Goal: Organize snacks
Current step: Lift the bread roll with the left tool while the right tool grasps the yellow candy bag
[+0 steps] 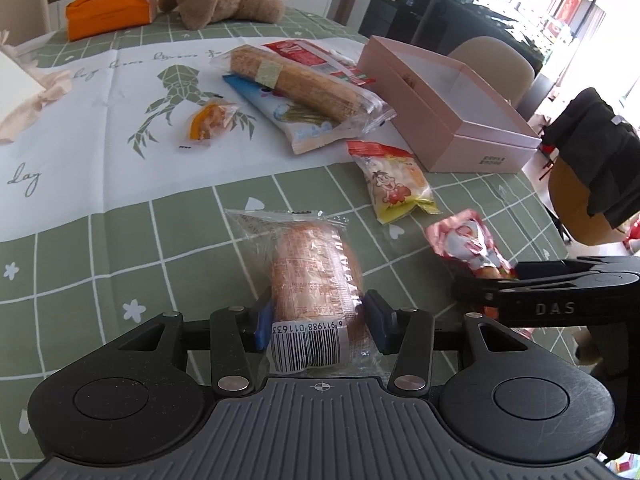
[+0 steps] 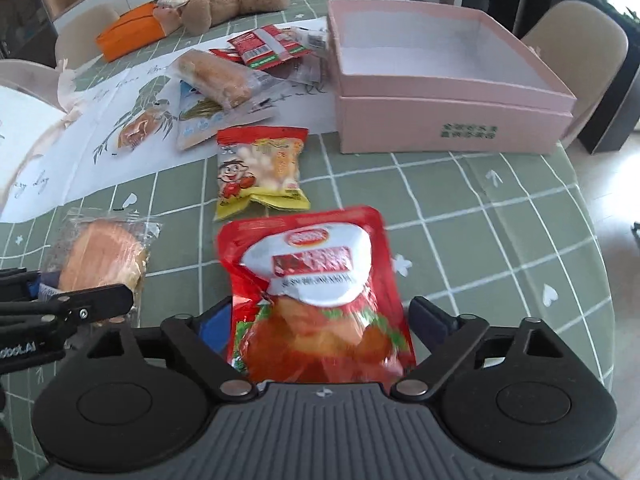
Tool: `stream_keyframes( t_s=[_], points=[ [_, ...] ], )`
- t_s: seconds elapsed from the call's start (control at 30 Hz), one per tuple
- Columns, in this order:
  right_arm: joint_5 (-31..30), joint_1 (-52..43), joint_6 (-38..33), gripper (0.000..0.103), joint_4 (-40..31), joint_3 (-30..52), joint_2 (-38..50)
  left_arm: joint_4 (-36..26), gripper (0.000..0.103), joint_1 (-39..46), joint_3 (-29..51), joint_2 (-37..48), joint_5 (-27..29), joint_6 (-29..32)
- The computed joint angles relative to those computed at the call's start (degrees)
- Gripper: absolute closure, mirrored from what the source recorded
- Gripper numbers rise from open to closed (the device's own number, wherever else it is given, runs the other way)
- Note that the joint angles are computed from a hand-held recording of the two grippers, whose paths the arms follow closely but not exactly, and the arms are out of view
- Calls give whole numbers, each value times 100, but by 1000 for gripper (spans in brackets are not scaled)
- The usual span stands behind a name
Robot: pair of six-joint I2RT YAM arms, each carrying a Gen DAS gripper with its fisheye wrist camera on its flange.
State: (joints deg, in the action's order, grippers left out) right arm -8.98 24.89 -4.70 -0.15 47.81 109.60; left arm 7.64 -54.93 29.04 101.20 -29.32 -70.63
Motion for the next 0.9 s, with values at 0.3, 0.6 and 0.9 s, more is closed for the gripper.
stream_keyframes(
  t_s=[0.3,0.6,0.9],
  points=[
    [-227,-472,-149,12,-320,-116,-213,622,52,484,-155,-48,571,356],
    [-480,-166,249,12,-296,275,-401,-5,52,146,-50,-165,365,7],
    [67,795,721,17,-741,2214,1261,56,52,-157,-394,-390,147,-479]
  ],
)
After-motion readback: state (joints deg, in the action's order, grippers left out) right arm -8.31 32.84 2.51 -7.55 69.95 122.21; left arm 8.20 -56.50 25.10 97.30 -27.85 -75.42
